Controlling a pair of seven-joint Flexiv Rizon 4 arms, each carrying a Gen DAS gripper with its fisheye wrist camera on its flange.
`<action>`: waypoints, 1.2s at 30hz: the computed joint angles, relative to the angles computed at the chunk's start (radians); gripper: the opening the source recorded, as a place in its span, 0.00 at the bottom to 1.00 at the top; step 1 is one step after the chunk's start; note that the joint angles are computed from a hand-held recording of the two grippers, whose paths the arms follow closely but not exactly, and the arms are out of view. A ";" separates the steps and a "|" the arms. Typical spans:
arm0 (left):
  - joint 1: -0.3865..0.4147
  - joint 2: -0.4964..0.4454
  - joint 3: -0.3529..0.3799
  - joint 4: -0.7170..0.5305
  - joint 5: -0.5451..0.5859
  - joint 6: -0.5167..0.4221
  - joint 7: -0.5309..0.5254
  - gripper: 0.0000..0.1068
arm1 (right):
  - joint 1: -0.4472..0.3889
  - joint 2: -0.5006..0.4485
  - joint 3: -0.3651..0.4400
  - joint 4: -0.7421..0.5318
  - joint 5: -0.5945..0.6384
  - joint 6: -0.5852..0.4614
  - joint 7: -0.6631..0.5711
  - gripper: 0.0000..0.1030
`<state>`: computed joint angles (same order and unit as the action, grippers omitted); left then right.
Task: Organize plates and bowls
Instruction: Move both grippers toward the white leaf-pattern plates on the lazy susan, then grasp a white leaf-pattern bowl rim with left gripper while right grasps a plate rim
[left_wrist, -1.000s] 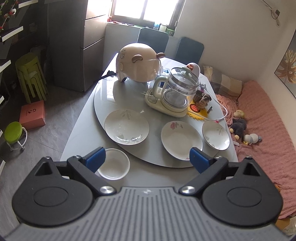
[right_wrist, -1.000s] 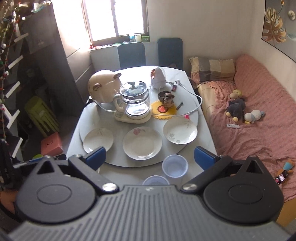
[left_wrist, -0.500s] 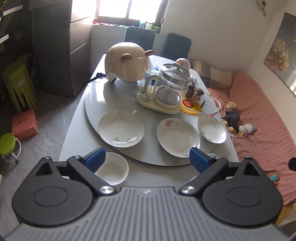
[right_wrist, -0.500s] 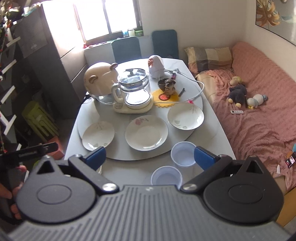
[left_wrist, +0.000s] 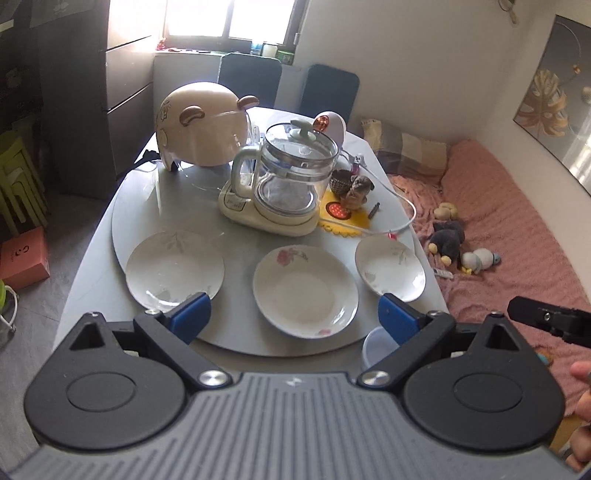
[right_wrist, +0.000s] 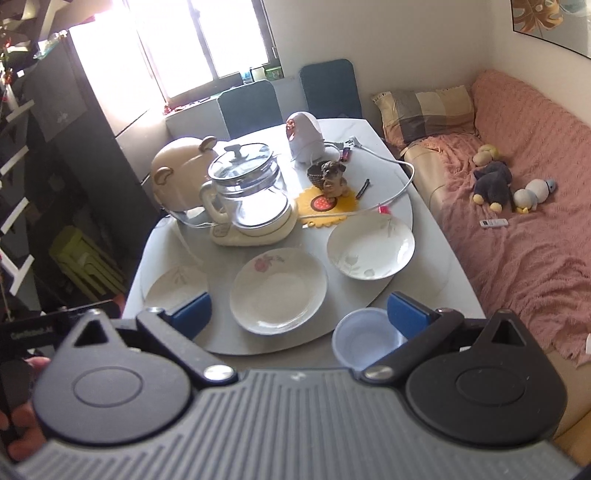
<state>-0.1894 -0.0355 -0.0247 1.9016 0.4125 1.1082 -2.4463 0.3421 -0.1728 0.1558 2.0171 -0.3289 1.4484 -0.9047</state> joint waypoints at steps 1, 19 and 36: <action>0.001 -0.026 -0.006 -0.029 0.002 0.000 -0.018 0.93 | -0.027 -0.024 0.023 -0.026 0.047 0.007 -0.057 1.00; -0.110 -0.542 0.057 -0.571 -0.134 -0.098 0.064 0.92 | -0.271 -0.414 0.182 -0.618 0.610 -0.392 -0.719 1.00; -0.115 -1.105 0.084 -1.303 -0.369 -0.441 0.365 0.89 | -0.229 -0.824 0.077 -1.101 0.554 -0.628 -0.666 0.96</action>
